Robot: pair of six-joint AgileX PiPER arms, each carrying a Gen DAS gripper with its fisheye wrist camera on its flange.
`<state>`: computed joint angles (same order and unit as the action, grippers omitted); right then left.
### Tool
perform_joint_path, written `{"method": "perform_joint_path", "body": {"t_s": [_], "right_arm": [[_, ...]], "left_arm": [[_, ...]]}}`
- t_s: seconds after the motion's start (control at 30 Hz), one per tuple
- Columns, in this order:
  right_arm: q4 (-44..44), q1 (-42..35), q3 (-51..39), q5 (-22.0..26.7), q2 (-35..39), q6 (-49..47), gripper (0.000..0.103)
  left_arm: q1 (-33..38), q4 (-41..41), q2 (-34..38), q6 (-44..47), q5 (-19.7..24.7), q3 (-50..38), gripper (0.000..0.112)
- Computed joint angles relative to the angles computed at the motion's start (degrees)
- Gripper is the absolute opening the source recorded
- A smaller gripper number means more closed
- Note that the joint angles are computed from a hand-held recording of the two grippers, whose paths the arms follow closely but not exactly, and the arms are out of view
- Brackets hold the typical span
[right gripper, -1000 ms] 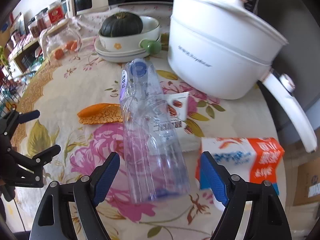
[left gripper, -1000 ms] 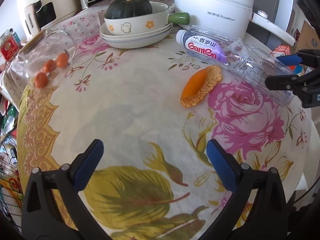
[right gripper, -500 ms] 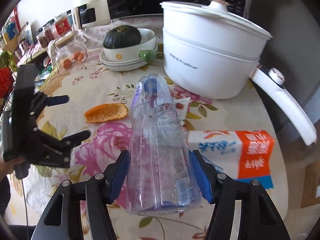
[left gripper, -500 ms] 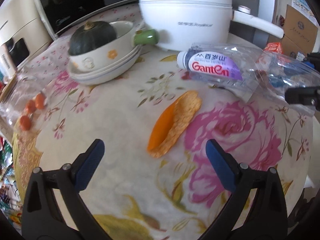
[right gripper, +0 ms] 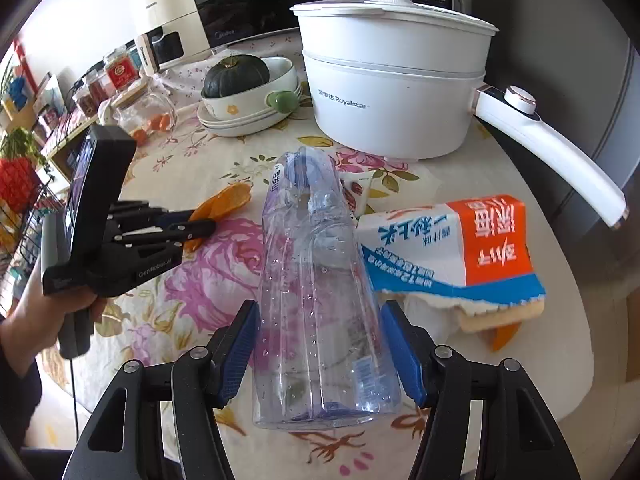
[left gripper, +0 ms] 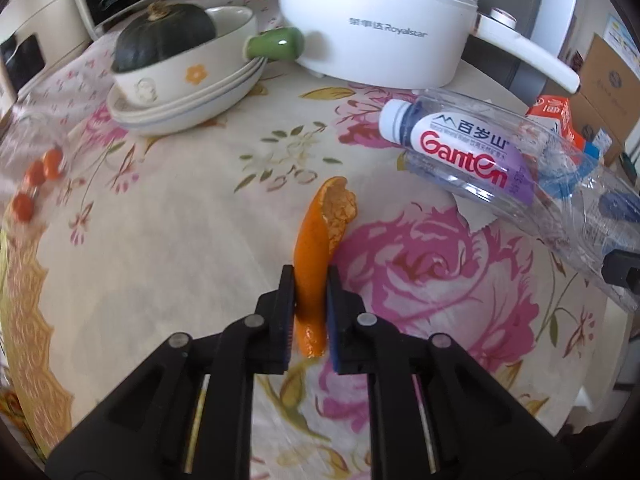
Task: Collect trash
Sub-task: 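Lift the orange peel with the left tool while the right tool carries the bottle toward the bin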
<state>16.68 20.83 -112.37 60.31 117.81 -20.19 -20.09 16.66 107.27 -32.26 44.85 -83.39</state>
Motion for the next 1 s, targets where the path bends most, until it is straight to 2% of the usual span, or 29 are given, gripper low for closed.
{"method": "perform_joint_path", "body": {"t_s": [0.13,0.33,0.53,0.63,0.73,0.83,0.9,1.0], "right_arm": [[2.8,-0.9,2.2,0.0,-3.0,2.1,0.063],[8.1,-1.9,7.2,-1.1,-8.1,3.2,0.061],[7.4,-1.6,15.7,-4.7,-13.7,6.0,0.061],[7.9,-1.6,22.0,-7.5,-17.4,4.5,0.061],[6.9,-1.1,27.0,-7.1,-19.2,4.0,0.062],[4.1,0.8,29.4,-6.0,-18.0,6.2,0.063],[2.3,2.0,27.6,-3.4,-15.2,9.8,0.063],[1.7,3.8,25.1,-3.6,-12.5,12.1,0.068]], "left_arm": [[-1.5,-0.5,-6.4,-5.9,-1.4,6.8,0.014],[-6.5,2.0,-15.8,-14.9,-0.5,14.0,0.014],[-12.2,4.7,-22.6,-23.1,3.6,17.5,0.014],[-15.3,5.5,-25.6,-26.5,6.1,18.9,0.014],[-17.2,5.5,-27.3,-28.8,7.6,20.6,0.014],[-17.6,4.3,-28.0,-30.2,8.0,22.2,0.014],[-17.5,3.2,-28.8,-31.2,7.5,23.3,0.014],[-17.2,1.7,-29.8,-32.3,5.8,24.6,0.014]]}}
